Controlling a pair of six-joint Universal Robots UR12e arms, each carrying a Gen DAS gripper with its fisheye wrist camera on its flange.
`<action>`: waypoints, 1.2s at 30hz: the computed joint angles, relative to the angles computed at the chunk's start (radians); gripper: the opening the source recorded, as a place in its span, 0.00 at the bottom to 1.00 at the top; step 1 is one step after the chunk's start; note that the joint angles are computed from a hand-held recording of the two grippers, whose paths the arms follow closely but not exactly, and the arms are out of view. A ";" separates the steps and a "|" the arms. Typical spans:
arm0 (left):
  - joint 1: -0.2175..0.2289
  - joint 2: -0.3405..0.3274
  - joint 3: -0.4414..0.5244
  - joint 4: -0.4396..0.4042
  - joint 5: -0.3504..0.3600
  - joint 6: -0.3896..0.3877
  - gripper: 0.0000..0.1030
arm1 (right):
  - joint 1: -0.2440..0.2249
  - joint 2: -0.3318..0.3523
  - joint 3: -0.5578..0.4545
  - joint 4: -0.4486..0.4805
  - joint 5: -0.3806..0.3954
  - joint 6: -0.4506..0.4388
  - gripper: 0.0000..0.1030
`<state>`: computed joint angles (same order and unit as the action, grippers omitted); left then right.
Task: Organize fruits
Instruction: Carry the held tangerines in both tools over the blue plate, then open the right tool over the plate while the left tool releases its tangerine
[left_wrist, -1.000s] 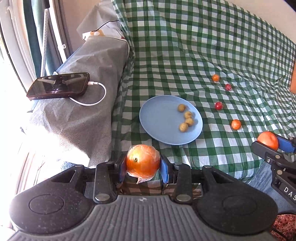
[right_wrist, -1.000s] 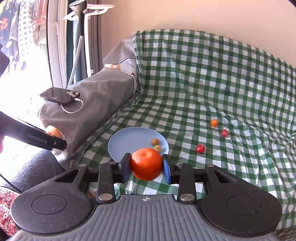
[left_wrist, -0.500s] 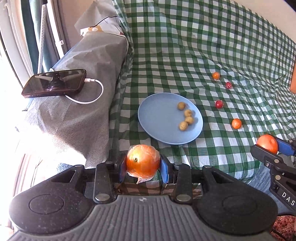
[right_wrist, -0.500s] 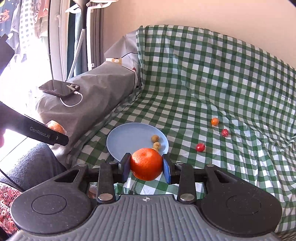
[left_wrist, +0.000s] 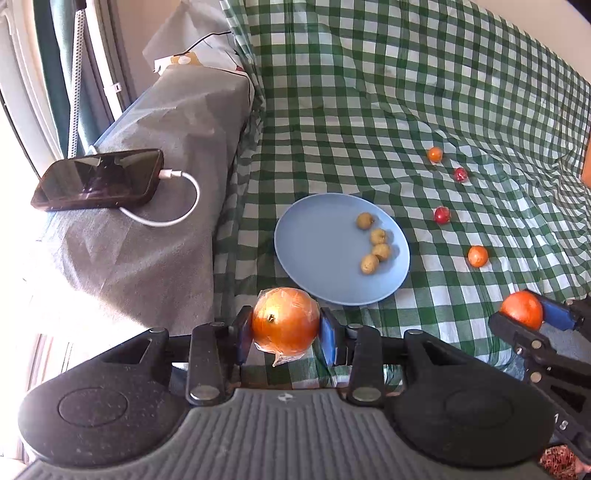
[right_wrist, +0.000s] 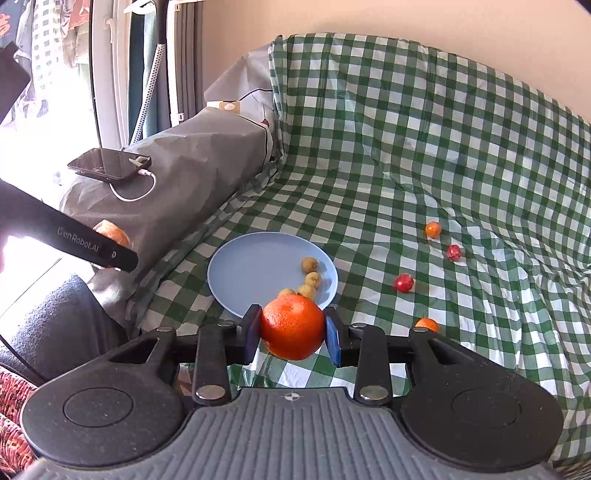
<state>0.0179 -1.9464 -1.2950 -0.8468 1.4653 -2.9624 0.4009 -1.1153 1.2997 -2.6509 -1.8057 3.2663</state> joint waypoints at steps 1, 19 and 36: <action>-0.002 -0.009 0.011 -0.003 0.002 0.001 0.40 | -0.001 0.005 -0.006 0.005 0.001 0.001 0.36; -0.052 -0.257 0.321 -0.165 0.056 0.042 0.40 | -0.047 0.189 -0.233 0.153 0.128 0.005 0.36; -0.069 -0.297 0.353 -0.059 0.137 0.103 1.00 | -0.064 0.287 -0.392 0.272 0.143 0.008 0.84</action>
